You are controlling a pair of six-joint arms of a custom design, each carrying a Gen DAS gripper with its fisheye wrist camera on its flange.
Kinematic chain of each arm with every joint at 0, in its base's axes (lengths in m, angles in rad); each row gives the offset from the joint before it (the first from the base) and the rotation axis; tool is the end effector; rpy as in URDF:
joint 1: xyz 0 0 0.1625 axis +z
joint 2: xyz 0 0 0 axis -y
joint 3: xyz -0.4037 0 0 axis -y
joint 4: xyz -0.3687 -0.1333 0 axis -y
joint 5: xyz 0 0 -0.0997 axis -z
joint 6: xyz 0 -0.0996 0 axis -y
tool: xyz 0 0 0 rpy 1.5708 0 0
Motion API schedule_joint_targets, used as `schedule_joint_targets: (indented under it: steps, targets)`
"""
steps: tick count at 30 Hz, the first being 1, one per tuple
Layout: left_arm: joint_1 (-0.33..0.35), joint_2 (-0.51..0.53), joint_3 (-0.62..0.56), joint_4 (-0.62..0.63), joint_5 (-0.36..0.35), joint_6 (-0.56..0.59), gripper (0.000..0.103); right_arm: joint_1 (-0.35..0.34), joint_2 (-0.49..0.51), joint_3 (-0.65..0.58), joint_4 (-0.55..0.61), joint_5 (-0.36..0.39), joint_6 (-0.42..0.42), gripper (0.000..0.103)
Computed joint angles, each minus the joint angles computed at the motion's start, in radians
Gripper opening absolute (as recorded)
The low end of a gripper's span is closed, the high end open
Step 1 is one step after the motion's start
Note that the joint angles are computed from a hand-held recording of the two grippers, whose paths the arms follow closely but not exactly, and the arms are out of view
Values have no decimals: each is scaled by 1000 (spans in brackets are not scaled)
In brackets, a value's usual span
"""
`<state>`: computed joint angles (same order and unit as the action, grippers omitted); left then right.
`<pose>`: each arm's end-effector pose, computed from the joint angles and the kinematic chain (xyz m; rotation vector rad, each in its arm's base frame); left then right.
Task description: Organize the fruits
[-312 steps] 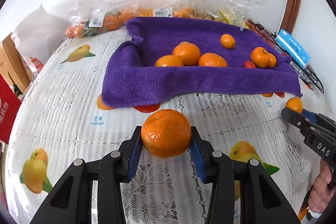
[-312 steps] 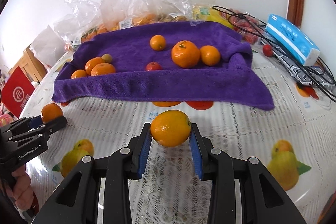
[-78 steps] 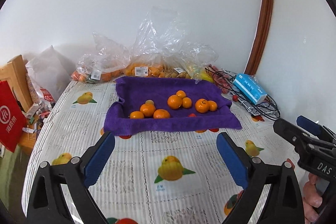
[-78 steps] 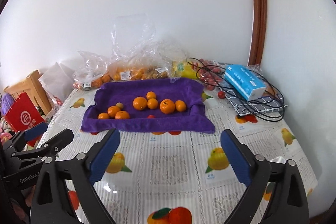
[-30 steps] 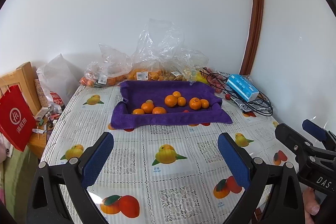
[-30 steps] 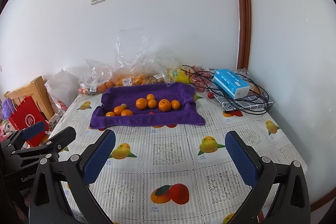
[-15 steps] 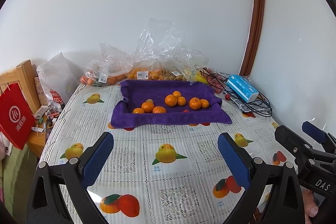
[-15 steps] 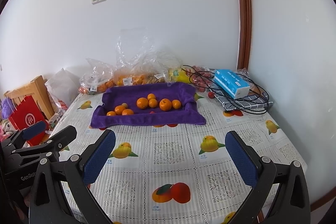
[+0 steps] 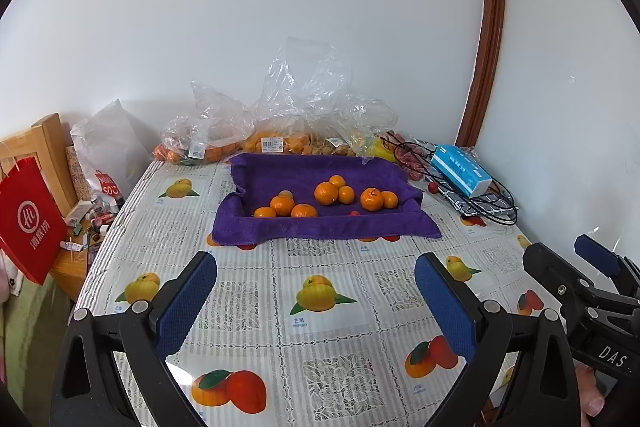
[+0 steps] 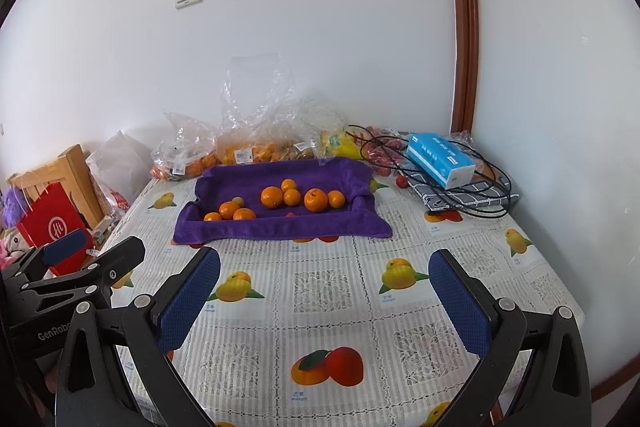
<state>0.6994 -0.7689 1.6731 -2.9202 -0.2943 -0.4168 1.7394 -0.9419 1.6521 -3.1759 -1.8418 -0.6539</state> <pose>-0.3277 -0.5744 0.1703 0.1248 2.0456 -1.2661 0.2149 -0.6271 0.2663 0.8389 -2.3277 1.0693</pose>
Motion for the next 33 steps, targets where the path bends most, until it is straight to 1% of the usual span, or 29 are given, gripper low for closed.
schedule_joint_targets:
  steps: [33]
  targets:
    - [0,3,4,-22,7,5,100,1,-10,18,-17,8,-5,103]
